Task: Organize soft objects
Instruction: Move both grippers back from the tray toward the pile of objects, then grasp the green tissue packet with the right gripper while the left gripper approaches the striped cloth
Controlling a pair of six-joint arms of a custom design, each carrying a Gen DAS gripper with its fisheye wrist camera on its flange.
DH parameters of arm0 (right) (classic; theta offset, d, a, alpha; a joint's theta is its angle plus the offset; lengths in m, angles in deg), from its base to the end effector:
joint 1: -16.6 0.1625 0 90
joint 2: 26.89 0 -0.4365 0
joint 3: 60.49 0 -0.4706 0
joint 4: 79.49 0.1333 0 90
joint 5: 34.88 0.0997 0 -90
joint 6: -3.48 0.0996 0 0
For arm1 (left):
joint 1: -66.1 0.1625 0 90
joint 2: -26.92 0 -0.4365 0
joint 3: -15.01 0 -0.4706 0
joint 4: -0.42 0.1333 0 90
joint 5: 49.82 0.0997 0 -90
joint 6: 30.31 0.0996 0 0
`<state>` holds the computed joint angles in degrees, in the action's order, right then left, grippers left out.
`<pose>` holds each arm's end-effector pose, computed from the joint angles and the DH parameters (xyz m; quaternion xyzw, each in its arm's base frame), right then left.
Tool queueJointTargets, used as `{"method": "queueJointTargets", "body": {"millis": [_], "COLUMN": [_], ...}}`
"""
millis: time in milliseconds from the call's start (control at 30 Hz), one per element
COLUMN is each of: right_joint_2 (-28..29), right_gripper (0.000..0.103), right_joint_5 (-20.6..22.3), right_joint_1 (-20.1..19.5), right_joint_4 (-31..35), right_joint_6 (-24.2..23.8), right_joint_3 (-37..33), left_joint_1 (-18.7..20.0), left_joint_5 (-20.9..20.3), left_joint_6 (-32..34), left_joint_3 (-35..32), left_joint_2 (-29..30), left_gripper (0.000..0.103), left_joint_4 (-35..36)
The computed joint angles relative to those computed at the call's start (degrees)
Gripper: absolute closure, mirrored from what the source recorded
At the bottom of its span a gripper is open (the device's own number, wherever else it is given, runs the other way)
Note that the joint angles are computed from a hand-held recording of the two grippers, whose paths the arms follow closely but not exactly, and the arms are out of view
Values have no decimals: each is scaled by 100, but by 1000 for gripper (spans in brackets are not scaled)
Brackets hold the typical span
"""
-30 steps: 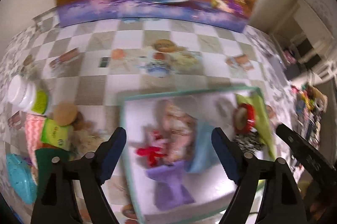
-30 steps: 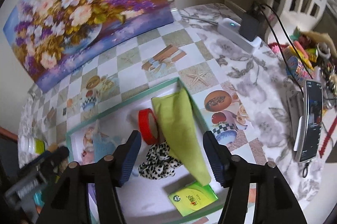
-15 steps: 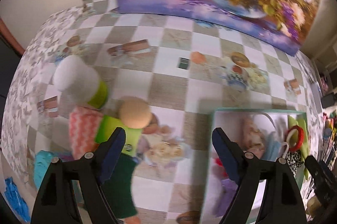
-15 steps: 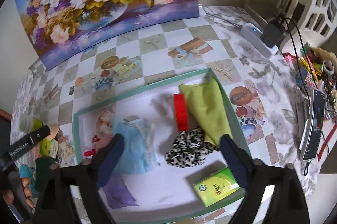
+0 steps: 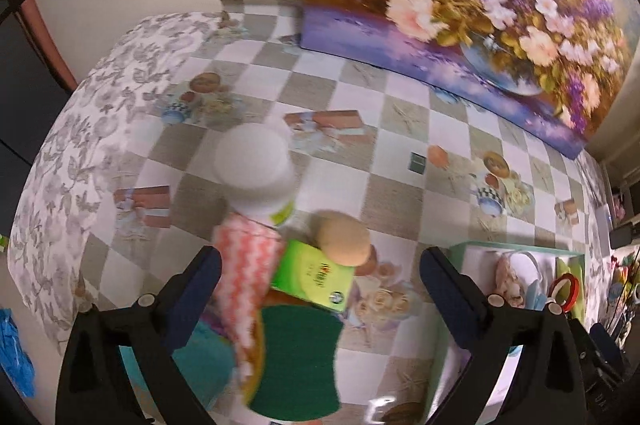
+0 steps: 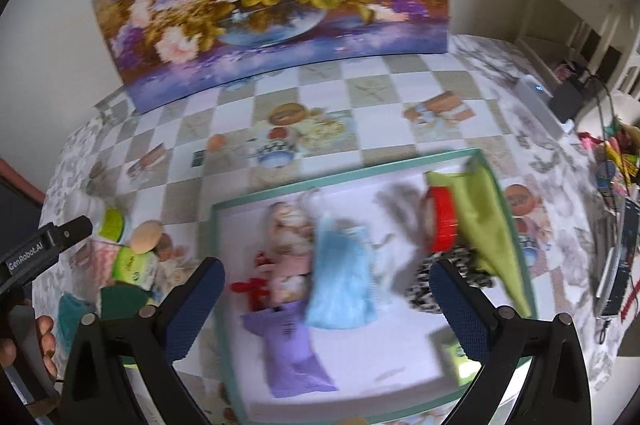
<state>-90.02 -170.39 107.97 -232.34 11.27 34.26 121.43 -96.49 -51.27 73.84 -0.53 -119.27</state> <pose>0.0794 -0.7178 0.2972 -0.1537 -0.8809 0.2772 0.3515 -0.3385 -0.8439 0.0433 0.1163 0.9220 -0.1601 0.3329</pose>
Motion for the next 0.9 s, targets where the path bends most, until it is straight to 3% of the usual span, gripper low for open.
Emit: {"method": "queueJointTargets", "body": {"millis": [433, 900], "right_joint_2": [692, 1244], "right_gripper": [0, 0], "right_joint_5": [348, 1245], "right_joint_1": [244, 258], "right_joint_4": [349, 656], "right_joint_6": [-224, -211], "right_joint_3": [-483, -887], "left_joint_1": [311, 565], "left_joint_5": [82, -82], "left_joint_6": [-298, -469], "left_joint_3": [152, -52], "left_joint_2": [-365, -320], "left_gripper": [4, 4], "left_joint_4": [147, 669]}}
